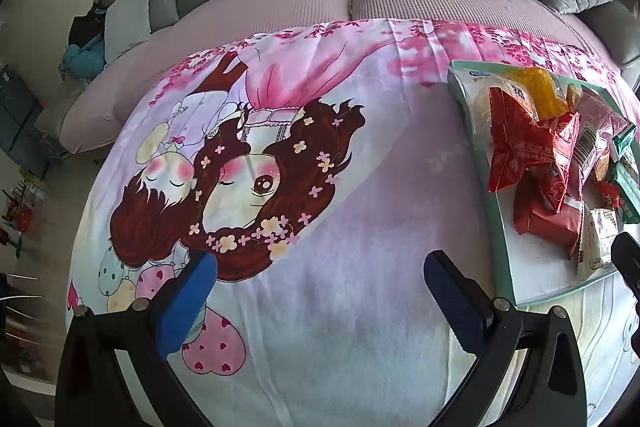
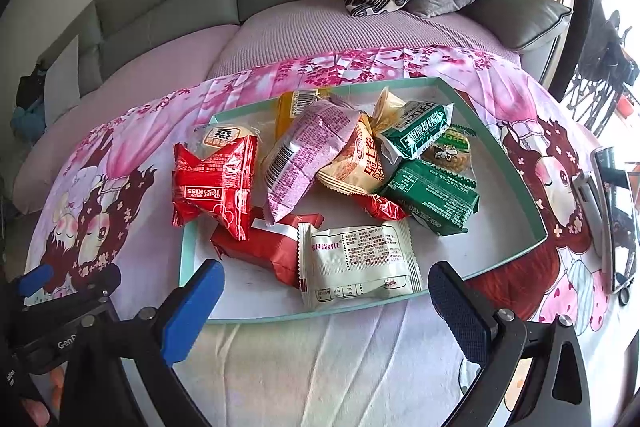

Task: Organize snacks

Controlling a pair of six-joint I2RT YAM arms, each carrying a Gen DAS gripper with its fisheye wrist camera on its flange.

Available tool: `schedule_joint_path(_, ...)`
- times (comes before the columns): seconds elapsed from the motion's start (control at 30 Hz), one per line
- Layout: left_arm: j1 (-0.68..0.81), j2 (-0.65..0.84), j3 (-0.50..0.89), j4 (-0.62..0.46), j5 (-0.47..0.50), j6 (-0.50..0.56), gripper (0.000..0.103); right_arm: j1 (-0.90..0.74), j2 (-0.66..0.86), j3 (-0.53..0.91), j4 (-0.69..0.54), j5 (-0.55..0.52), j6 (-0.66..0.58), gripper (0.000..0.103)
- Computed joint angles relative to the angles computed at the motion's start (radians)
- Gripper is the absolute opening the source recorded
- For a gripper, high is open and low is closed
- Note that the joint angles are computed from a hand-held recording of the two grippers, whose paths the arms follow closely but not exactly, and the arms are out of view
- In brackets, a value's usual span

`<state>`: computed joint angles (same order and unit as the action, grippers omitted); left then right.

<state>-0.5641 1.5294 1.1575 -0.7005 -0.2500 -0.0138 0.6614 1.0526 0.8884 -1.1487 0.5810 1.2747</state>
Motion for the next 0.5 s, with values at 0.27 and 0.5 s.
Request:
schedule_joint_path(0.27, 0.0, 0.003, 0.001, 0.001, 0.0, 0.0, 0.103, -0.009, -0.005, -0.007, 0.003, -0.01, -0.001, 0.103)
schedule_joint_path(0.5, 0.0, 0.005, 0.0, 0.002, 0.003, -0.001, 0.103, -0.011, -0.003, -0.006, 0.001, -0.014, 0.004, 0.103)
